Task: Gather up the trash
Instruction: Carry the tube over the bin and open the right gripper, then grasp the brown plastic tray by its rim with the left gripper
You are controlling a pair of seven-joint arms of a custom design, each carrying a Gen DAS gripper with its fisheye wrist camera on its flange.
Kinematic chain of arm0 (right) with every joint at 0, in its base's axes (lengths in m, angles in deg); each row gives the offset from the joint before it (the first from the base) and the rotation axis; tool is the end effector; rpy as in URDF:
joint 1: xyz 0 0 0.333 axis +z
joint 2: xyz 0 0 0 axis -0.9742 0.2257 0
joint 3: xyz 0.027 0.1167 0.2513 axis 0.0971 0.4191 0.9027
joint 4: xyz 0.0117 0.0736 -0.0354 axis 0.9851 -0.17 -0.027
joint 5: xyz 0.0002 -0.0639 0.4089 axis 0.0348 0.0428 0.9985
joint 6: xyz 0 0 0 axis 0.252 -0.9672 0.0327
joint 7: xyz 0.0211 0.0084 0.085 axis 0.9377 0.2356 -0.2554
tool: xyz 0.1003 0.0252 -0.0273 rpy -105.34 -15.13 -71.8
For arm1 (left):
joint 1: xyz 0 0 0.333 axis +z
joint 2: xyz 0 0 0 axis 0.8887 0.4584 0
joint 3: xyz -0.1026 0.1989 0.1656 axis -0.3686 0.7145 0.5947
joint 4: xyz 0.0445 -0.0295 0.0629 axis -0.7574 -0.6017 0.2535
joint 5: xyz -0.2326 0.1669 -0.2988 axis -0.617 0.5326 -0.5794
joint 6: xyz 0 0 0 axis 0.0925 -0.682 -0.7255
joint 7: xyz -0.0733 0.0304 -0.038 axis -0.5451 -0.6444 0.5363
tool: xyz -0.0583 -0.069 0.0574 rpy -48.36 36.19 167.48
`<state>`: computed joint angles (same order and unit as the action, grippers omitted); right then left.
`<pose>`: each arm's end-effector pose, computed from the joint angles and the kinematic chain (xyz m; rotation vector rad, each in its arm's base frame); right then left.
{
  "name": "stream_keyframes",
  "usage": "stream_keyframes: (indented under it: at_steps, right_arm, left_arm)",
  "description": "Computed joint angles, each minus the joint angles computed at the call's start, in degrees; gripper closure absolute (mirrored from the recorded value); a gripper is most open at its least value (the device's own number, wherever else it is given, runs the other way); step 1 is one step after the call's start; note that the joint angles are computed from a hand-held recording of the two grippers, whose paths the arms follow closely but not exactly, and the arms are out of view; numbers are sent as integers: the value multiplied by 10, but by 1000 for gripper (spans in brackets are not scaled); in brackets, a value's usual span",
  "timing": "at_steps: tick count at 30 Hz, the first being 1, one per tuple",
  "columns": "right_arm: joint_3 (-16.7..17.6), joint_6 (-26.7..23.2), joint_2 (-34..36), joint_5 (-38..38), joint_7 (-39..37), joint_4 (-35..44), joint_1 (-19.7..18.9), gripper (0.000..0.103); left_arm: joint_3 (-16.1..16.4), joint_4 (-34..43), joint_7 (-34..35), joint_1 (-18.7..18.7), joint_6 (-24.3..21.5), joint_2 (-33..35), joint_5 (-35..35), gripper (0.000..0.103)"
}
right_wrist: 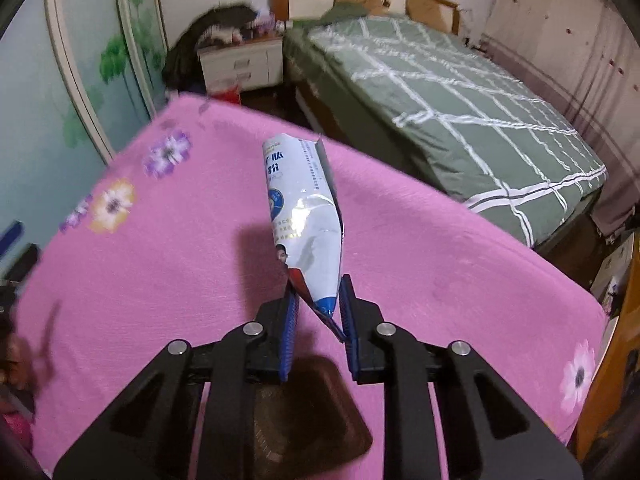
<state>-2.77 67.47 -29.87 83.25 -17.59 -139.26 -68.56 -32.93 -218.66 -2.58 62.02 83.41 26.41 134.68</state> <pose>0.5923 0.0930 0.4979 -2.2287 1.3115 -0.4529 0.4529 -0.1536 0.4561 -1.8964 1.3216 -0.7093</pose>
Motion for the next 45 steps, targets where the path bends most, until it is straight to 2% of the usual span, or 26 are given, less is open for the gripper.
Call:
stream_keyframes:
  at_steps: [2,4,5,10,16,18,19,20,21,22,23,28,29,30,32,35,38,45]
  right_arm:
    - [-6,7,-52,44,-32,-44,-2,83]
    - [-10,22,-85,49,-26,-74,0,83]
    - [-13,28,-123,59,-28,-107,-4,83]
    - [-7,28,-239,42,8,-207,-42,83]
    - [-13,5,-408,9,52,-346,-129,83]
    - [-25,-13,-464,0,64,-390,-169,83]
    - [-28,-22,-493,-10,74,-413,-201,83]
    - [-26,-22,-502,-15,78,-422,-214,83]
    - [-27,-28,-521,-27,85,-440,-243,83]
    - [-31,-30,-525,-31,85,-447,-257,83]
    - [-41,-42,-533,-40,88,-459,-286,83]
    - [-54,-36,-523,-62,82,-479,-353,80]
    - [-52,-29,-516,-67,87,-483,-368,76]
    - [-51,-22,-514,-68,87,-485,-374,69]
    - [-51,-11,-516,-64,90,-490,-383,63]
    - [-65,-2,-520,-48,82,-495,-376,62]
    - [-72,5,-537,-22,64,-505,-360,56]
    - [-74,12,-517,19,47,-486,-319,54]
  left_arm:
    - [0,-1,1,-1,1,-1,0,5]
    - [0,-1,3,-1,2,-2,0,5]
    - [-1,-1,2,0,2,-2,1,5]
    - [-1,-1,12,-5,11,-1,2,5]
    - [-8,4,29,-9,35,4,9,5]
    - [-8,8,45,-19,40,9,4,5]
    - [-9,10,51,-24,41,11,0,5]
    - [-9,12,62,-31,42,14,-6,5]
    - [-7,14,74,-39,46,17,-16,5]
    - [-5,16,84,-45,50,19,-23,5]
    - [-5,19,93,-52,53,22,-31,5]
    - [-4,38,132,-78,72,34,-70,5]
    - [-4,44,142,-83,75,39,-77,5]
    - [-5,50,150,-87,77,44,-82,5]
    - [-10,63,165,-93,77,54,-87,5]
    - [-5,77,203,-111,85,71,-107,5]
    - [1,98,250,-130,90,97,-135,5]
    - [14,178,410,-175,82,188,-235,5]
